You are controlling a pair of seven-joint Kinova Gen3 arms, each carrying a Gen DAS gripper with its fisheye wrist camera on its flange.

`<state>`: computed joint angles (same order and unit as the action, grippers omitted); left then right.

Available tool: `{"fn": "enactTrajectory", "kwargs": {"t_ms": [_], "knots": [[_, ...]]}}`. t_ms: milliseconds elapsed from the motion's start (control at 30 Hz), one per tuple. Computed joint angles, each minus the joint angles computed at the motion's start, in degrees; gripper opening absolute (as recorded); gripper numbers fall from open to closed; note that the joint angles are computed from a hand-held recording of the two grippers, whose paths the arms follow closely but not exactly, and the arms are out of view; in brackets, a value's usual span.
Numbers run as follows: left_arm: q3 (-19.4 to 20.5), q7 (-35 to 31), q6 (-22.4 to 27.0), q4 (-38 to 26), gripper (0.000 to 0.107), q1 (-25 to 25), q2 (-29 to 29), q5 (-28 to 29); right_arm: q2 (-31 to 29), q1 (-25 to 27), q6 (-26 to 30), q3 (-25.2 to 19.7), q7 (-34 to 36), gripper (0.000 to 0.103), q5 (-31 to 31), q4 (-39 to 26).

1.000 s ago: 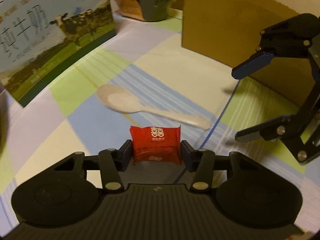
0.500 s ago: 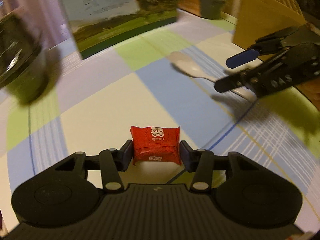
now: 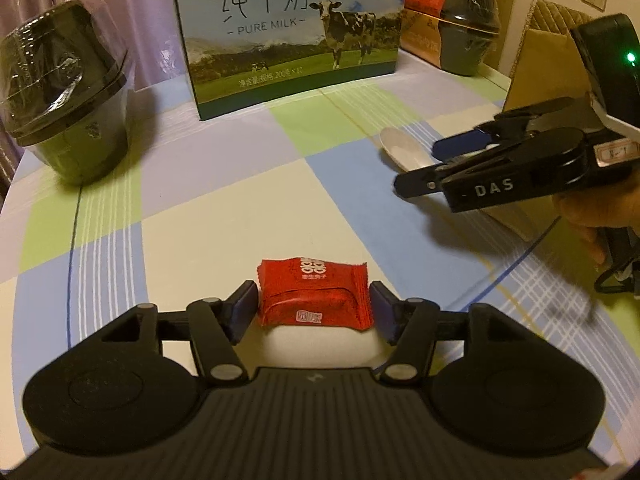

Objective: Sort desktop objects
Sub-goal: 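Close the right tool on the white spoon while the left tool holds the candy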

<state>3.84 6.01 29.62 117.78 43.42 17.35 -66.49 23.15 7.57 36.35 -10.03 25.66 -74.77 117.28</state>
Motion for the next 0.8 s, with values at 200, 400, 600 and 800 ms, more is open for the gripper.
{"fn": "enactTrajectory", "kwargs": {"t_ms": [200,400,600,800], "knots": [[-0.66,4.55,-0.11,1.14,0.064,0.82,0.53,-4.50,0.71,-0.17,-0.44,-0.48,5.33,0.060,-5.33,1.17],[0.31,9.59,1.03,1.26,0.062,0.51,1.09,-7.88,1.00,-1.49,-0.27,1.03,13.77,0.055,-12.16,3.01],[1.61,12.16,1.62,1.30,0.045,-0.22,1.01,-9.33,0.27,-3.44,0.77,3.95,14.89,0.030,-12.36,3.42],[3.29,8.87,2.71,0.57,0.042,0.00,0.10,-4.05,-2.20,-3.12,0.56,5.32,10.48,0.030,-8.23,4.84]]}}
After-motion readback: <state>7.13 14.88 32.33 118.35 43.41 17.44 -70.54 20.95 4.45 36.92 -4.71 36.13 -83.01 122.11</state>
